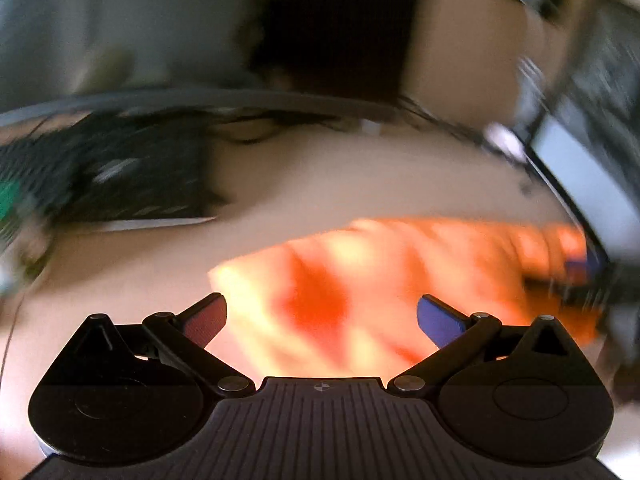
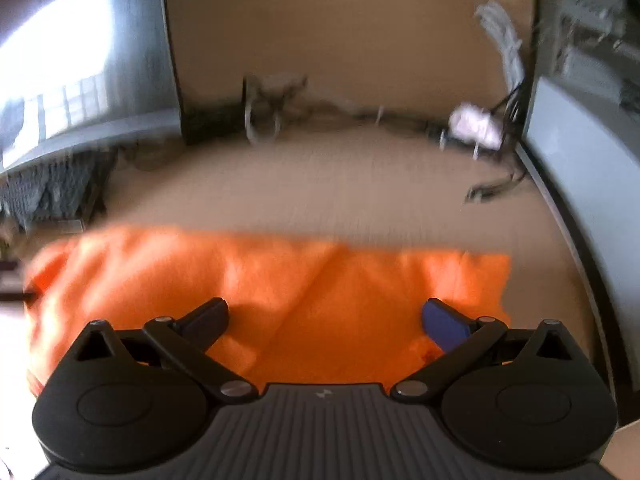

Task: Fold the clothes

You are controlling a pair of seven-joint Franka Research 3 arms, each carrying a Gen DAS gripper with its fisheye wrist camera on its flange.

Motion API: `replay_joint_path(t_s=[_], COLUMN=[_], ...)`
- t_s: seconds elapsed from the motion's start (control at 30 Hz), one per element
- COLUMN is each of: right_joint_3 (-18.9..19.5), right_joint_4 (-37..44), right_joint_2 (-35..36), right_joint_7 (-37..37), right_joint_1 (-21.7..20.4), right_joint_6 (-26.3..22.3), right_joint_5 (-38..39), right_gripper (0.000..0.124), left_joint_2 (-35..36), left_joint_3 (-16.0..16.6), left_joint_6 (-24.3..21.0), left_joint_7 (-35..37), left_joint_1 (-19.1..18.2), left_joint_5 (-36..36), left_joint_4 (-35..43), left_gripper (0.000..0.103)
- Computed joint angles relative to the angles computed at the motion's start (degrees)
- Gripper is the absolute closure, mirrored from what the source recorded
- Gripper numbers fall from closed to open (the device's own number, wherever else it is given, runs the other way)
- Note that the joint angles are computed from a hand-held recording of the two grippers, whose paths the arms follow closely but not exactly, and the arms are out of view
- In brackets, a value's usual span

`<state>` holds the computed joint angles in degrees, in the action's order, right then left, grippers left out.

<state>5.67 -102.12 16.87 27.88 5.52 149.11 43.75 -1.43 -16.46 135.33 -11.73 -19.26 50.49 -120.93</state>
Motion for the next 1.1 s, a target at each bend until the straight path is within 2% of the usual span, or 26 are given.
replay_joint_path(t_s=[0.03, 0.1, 0.13, 0.17, 0.2, 0.23, 0.27, 0.37, 0.43, 0.47, 0.53, 0.57, 0.6, 0.63, 0.67, 0.7, 0.73, 0.8, 0.9, 0.93, 1.0, 1.07, 1.1], right_joint_3=[0.2, 2.4, 5.1, 6.2, 9.0, 9.9, 9.5, 7.7, 7.6, 8.0, 8.4, 8.6, 8.7, 8.4, 8.0, 7.5, 6.4, 3.0, -2.1, -3.3, -4.6, -4.8, -4.4], right_joint_4=[-1.1, -6.9, -9.3, -10.7, -12.3, -13.9, -15.7, -21.1, -23.8, -25.0, -26.4, -27.2, -28.0, -28.7, -29.3, -29.2, -28.3, -24.4, -15.3, -12.6, -9.1, -9.1, -10.3], right_joint_2=[0.2, -2.7, -4.7, -6.8, -9.6, -12.7, -15.8, -21.3, -22.3, -22.3, -21.5, -21.1, -20.7, -20.4, -20.4, -20.1, -19.7, -18.4, -14.5, -12.8, -10.1, -9.6, -10.6], right_joint_7=[-0.8, -9.0, -16.0, -25.0, -34.3, -41.6, -45.5, -42.0, -41.7, -41.6, -39.3, -40.8, -42.8, -48.6, -50.5, -48.3, -42.1, -22.0, 3.6, 8.4, 14.7, 15.3, 12.7], right_joint_1=[0.5, 1.2, 0.4, 0.6, -1.2, -2.0, -1.8, 0.5, 2.9, 4.2, 6.6, 7.9, 9.2, 10.7, 12.3, 13.1, 13.0, 10.9, 8.3, 6.9, 4.3, 2.5, 2.3], right_joint_6=[2.2, 12.4, 16.6, 18.1, 16.5, 12.5, 8.2, -4.3, -6.4, -4.7, 0.0, 3.8, 7.6, 11.6, 15.2, 17.2, 16.1, 6.8, -9.1, -14.0, -20.8, -22.3, -20.3], right_joint_5=[-1.6, 2.5, 8.1, 15.7, 24.3, 30.6, 33.8, 27.4, 22.7, 21.1, 17.8, 17.6, 18.0, 22.2, 22.8, 22.0, 19.4, 12.0, 5.7, 6.4, 8.4, 10.2, 9.9], right_gripper=[0.021, 0.021, 0.021, 0.022, 0.022, 0.022, 0.022, 0.024, 0.041, 0.047, 0.047, 0.047, 0.047, 0.047, 0.053, 0.074, 0.079, 0.086, 0.088, 0.089, 0.090, 0.090, 0.090], left_joint_2=[-2.4, -6.2, -8.0, -9.6, -11.1, -12.3, -13.6, -16.4, -18.2, -19.1, -20.9, -21.7, -22.2, -22.1, -21.3, -20.5, -19.7, -17.7, -11.3, -8.4, -1.1, 4.8, 6.9], left_joint_3=[0.2, -0.4, -0.7, -1.1, -1.5, -1.8, -2.0, -2.5, -2.5, -2.5, -2.0, -1.8, -1.7, -1.9, -2.4, -2.9, -3.6, -5.4, -11.5, -13.1, -13.2, -11.9, -11.3], left_joint_6=[-0.7, -3.9, -5.5, -7.0, -8.4, -9.0, -9.1, -7.4, -4.4, -2.6, 3.8, 7.1, 11.0, 14.6, 17.8, 20.9, 24.1, 30.4, 39.8, 41.6, 43.5, 44.7, 44.9], left_joint_7=[-2.5, -4.7, -5.6, -6.1, -6.6, -7.1, -7.6, -7.9, -7.7, -7.6, -9.4, -10.4, -12.2, -13.8, -15.0, -16.3, -17.9, -22.2, -36.2, -43.3, -53.5, -55.3, -54.2], left_joint_1=[0.1, 0.5, 0.7, 0.9, 1.1, 1.3, 1.5, 2.0, 2.1, 2.3, 3.2, 3.8, 4.8, 6.1, 7.4, 8.9, 10.4, 14.3, 24.4, 26.8, 27.6, 26.2, 25.4], left_joint_5=[-1.1, -2.8, -3.7, -4.6, -5.6, -6.3, -6.9, -8.2, -8.8, -9.2, -9.6, -9.7, -9.5, -9.1, -8.2, -7.0, -5.6, -1.4, 16.2, 24.7, 37.8, 41.4, 41.0], left_joint_4=[-2.3, -5.0, -6.3, -7.4, -8.5, -9.6, -10.7, -13.5, -15.4, -16.5, -19.6, -21.1, -22.6, -23.5, -23.7, -23.9, -23.9, -23.6, -18.1, -15.1, -8.1, -2.9, -0.9], left_gripper=[0.000, 0.000, 0.000, 0.000, 0.000, 0.000, 0.000, 0.000, 0.000, 0.000, 0.000, 0.000, 0.000, 0.000, 0.000, 0.000, 0.000, 0.000, 0.000, 0.000, 0.000, 0.000, 0.000])
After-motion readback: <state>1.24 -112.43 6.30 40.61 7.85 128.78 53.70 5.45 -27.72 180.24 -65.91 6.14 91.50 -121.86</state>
